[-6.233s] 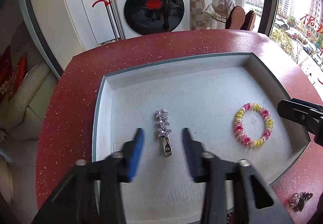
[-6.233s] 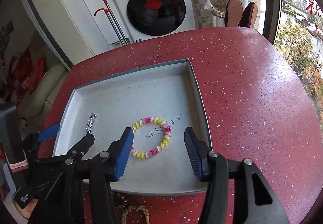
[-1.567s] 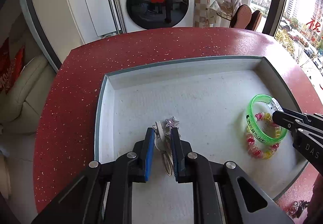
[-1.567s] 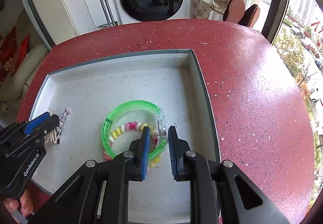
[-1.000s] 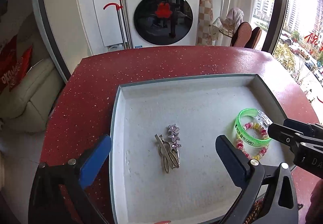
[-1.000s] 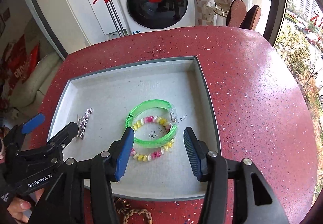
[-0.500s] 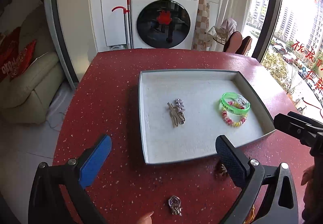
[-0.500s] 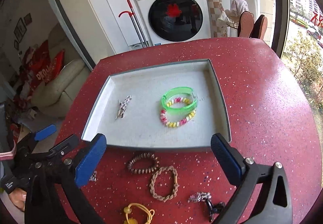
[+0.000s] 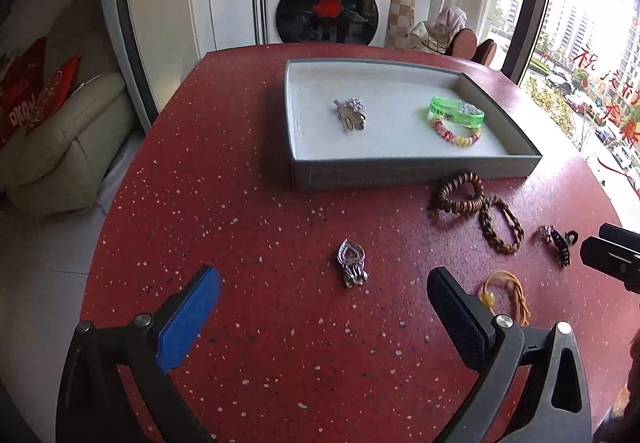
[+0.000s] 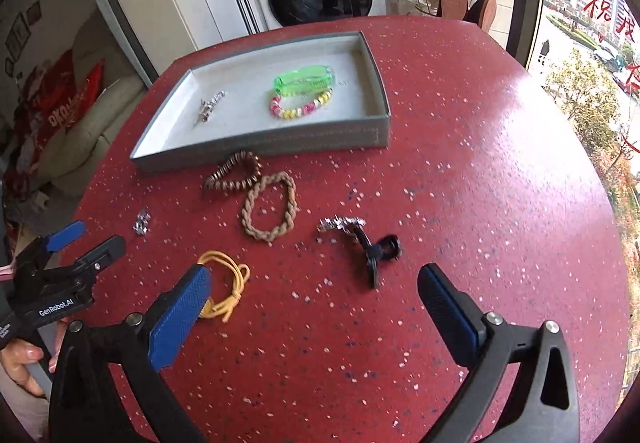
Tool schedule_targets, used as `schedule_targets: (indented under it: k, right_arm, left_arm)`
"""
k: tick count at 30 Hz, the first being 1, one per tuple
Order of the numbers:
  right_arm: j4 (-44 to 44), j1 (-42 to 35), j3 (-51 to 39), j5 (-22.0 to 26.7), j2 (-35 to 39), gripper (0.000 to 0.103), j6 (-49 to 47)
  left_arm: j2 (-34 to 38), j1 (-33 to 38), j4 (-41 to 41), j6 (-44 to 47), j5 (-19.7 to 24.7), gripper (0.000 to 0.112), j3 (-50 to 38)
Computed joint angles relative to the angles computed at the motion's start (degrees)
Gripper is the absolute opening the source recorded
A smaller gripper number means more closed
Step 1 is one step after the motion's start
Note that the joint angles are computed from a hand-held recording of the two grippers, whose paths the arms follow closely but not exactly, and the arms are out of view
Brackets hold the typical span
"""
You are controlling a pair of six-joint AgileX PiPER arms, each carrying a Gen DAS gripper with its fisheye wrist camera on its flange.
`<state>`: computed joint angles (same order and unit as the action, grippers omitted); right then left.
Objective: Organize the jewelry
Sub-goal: 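Grasp the heart pendant with the left tool while the right tool grasps the black claw clip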
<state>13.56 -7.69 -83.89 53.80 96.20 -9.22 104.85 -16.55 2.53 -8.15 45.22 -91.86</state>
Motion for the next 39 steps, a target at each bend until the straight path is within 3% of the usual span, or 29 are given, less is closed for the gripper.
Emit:
schedule_targets:
  k: [3,10,19,22,24,27,30,32,35,39]
  right_arm:
    - [-1.8,-1.1,2.8,-1.1,-1.0,0.103,0.8]
    - [-2.1,-2.8,2.3,-2.3,-0.1,0.102,1.1]
    - [-4.7,-1.2,0.1,-3.5,3.7,0.087,4.1]
    - [-5.9,-0.6,-0.7,-3.7,4.9,0.077,5.1]
    - [-6.7,-0.3,-0.8,-3.9,5.3,0.074,6.0]
    - [-8.2,0.3,-0.1,-5.2,5.4,0.068,7.4]
    - [-10.2,1.2,0.1,-5.8,5.3,0.057,8.4]
    - [-10.8,1.4,0.5,-6.2,5.0,0.044,8.8]
    - [-11.0,1.4,0.9,-6.6,4.7,0.029,9.2]
    - [-10.6,1.0,2.0,-7.6,3.8,0.024,9.5]
  left_arm:
    - [-1.4,-1.3,2.2,-1.6,-1.6,0.103,3.4]
    - [0.2,-1.8,3.2,-3.2,-1.1,0.103,1.7]
    - [3.8,-0.9,2.1,-3.8,0.8,0.103,-1.7]
    - [4.4,-1.5,3.3,-4.4,0.4,0.103,-2.4]
    - [5.1,-1.8,3.6,-4.2,0.9,0.094,-3.3]
    - [6.4,-2.0,3.6,-4.3,1.5,0.094,-4.7]
    - [7.2,-2.2,3.5,-3.9,2.0,0.084,-5.4]
    - [7.1,-2.4,4.2,-4.4,1.5,0.083,-5.1]
    - [7.1,-2.6,3.7,-3.4,1.1,0.069,-5.2]
    - [6.8,-2.9,3.1,-1.9,0.7,0.049,-5.0]
